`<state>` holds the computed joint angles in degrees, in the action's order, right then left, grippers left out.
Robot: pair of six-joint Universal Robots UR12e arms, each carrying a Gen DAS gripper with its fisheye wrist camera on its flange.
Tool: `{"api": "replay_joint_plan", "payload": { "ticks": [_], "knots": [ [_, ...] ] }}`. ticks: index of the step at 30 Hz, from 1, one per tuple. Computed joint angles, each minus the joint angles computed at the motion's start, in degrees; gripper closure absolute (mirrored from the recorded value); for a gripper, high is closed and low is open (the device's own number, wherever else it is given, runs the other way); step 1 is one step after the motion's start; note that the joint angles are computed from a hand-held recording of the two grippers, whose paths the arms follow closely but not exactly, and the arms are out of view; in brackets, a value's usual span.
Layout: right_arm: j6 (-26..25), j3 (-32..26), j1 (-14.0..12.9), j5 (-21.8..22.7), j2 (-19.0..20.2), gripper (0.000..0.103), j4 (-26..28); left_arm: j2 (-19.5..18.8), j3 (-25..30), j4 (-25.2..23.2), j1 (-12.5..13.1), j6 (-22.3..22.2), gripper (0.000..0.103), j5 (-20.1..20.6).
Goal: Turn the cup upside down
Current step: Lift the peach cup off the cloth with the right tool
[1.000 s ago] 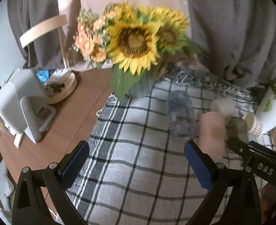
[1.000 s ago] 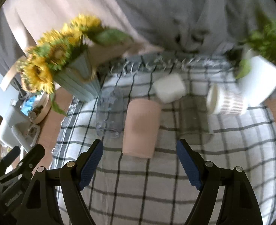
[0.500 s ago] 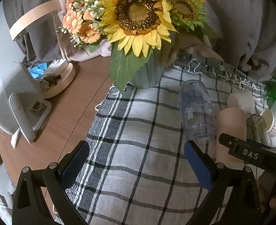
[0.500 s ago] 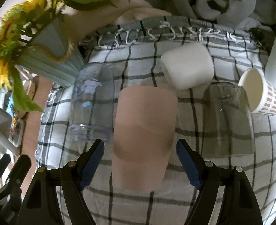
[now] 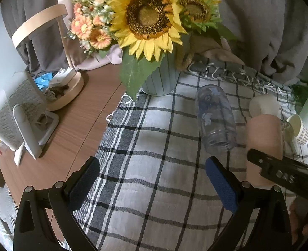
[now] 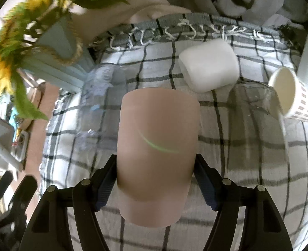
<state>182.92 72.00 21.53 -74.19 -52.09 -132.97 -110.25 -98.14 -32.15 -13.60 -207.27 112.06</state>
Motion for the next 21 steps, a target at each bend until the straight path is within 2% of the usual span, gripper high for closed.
{"api": "replay_joint_plan", "payload": {
  "ticks": [4,8,21],
  "knots": [
    [1.56,4.64,-0.37,0.77,-3.31,0.032,-4.45,1.56,-1.57,0.65,0.05,0.14,0.000,-1.00],
    [2.97,9.42,-0.72,1.90,-6.61,0.032,-7.23,2.94,-2.93,-1.01,-0.13,-0.23,0.000,-2.23],
    [4.09,16.73,-0.47,-1.01,-10.69,0.032,-6.01,4.80,-6.55,-2.59,-1.37,-0.76,0.000,-4.69]
  ]
}}
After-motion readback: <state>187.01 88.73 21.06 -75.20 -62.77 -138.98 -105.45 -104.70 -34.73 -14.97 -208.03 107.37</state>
